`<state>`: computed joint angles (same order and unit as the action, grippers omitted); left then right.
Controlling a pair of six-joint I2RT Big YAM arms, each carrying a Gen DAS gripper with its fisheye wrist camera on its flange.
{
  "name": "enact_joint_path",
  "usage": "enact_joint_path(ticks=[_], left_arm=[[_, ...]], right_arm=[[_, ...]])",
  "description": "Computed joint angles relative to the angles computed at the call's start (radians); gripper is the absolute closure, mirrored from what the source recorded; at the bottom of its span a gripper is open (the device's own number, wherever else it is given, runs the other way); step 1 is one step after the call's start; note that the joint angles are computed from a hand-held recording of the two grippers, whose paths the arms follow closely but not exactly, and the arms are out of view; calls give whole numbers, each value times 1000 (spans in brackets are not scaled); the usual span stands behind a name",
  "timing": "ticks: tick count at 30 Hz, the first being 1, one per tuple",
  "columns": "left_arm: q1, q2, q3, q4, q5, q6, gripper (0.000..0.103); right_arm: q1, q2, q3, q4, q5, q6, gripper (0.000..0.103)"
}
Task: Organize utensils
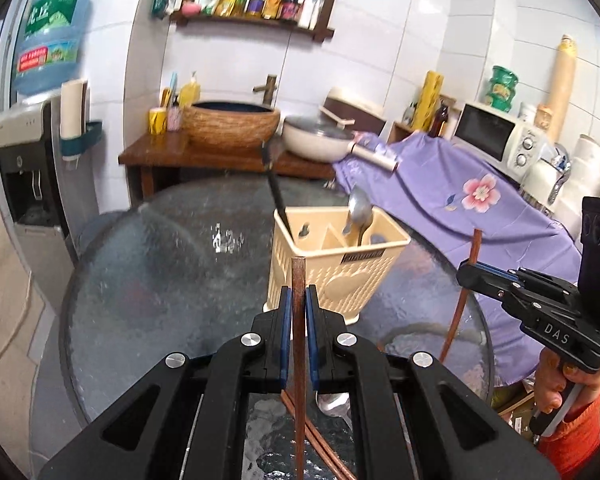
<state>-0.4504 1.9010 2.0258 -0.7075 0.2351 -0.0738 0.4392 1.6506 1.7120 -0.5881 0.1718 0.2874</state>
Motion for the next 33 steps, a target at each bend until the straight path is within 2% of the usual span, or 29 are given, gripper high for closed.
enact_joint_path(ticks=[5,8,12,23,29,33], left_arm=[[-1,-38,-36,28,1,23,96],[7,-44,-48,63,26,-38,96],[-4,-33,-17,33,23,2,96],[-14,-56,-4,65,11,29,96],[-17,-45,75,53,23,66,96],[-19,-13,175,14,36,76,96]], right_arm=[[3,-14,5,-2,-3,-9,96],[3,-10,15,-15,-2,-12,96],[6,-11,23,-17,5,-24,96],[0,0,53,-18,-8,-37,96],[-14,7,105,-31,-22,-48,96],[-27,34,196,-67,-21,-71,96]])
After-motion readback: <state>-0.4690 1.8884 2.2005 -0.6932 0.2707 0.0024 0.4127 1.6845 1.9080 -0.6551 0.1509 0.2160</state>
